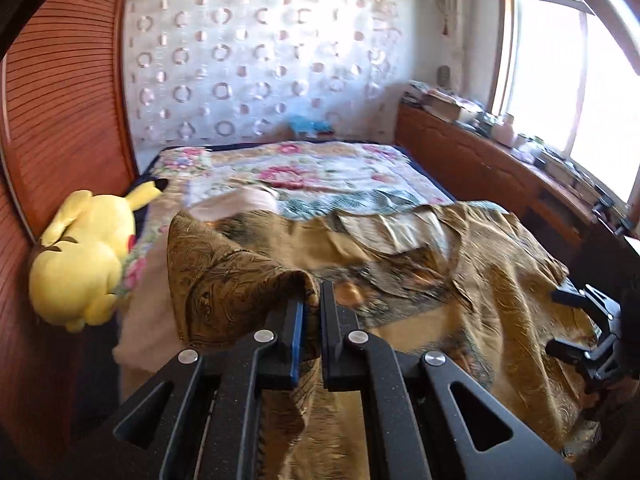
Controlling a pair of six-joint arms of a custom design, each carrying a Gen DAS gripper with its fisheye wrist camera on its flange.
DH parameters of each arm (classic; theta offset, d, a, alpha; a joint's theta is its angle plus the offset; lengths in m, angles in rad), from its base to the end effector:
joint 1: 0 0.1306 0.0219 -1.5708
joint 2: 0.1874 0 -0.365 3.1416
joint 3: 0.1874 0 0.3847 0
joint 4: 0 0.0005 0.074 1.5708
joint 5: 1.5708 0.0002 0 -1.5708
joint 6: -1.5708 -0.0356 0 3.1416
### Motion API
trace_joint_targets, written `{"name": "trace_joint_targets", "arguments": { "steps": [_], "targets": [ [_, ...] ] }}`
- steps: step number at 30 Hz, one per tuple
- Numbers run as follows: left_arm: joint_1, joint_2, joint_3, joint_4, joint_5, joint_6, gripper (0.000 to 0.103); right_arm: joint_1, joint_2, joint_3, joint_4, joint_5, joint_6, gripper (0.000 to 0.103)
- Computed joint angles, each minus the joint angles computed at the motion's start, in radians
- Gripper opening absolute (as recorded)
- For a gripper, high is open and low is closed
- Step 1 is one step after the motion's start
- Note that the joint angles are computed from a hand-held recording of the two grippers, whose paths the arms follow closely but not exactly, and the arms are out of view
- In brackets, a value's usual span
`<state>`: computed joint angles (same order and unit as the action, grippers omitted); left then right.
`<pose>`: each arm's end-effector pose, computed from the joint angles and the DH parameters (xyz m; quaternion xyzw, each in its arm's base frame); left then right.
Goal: Fold small clothes
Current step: 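Grasp the shirt's side edge with the left gripper and fold it inward, then open the left gripper to release the folded side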
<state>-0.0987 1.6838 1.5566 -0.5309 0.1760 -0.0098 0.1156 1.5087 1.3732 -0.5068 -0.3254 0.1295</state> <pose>0.5941 -0.0656 0.3636 0.0872 0.8908 -0.0983 0.4350 0.5300 0.0725 0.3761 -0.1798 0.8669 0.1418 0.4428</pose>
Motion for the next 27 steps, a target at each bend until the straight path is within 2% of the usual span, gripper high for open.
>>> {"name": "trace_joint_targets", "arguments": {
  "steps": [3,5,7,9,12,14,16,18,23,27],
  "targets": [
    [-0.023,-0.016,-0.030,-0.013,-0.020,-0.025,0.010,-0.005,-0.005,-0.009,0.002,-0.010,-0.003,0.101],
    [-0.029,-0.033,-0.049,-0.003,-0.021,-0.025,0.017,0.000,-0.005,-0.012,0.000,-0.007,0.002,0.101],
    [-0.030,-0.061,-0.084,0.020,-0.029,-0.013,0.032,0.005,-0.005,-0.011,-0.004,-0.007,0.007,0.100],
    [-0.025,-0.077,-0.103,0.041,-0.039,-0.002,0.040,0.009,-0.001,-0.002,-0.013,-0.008,0.015,0.100],
    [-0.013,-0.098,-0.130,0.065,-0.051,0.006,0.043,0.011,0.014,0.028,-0.034,-0.013,0.038,0.099],
    [0.000,-0.111,-0.149,0.083,-0.073,0.009,0.050,0.022,0.027,0.051,-0.051,-0.015,0.056,0.098],
    [0.014,-0.122,-0.172,0.111,-0.075,0.020,0.069,0.029,0.045,0.083,-0.066,-0.027,0.079,0.095],
    [0.029,-0.131,-0.191,0.132,-0.066,0.035,0.080,0.042,0.067,0.118,-0.078,-0.035,0.101,0.094],
    [0.060,-0.149,-0.233,0.166,-0.087,0.064,0.081,0.083,0.147,0.222,-0.100,-0.073,0.140,0.088],
    [0.078,-0.173,-0.271,0.179,-0.098,0.062,0.081,0.115,0.257,0.366,-0.197,-0.123,0.176,0.076]
  ]
}}
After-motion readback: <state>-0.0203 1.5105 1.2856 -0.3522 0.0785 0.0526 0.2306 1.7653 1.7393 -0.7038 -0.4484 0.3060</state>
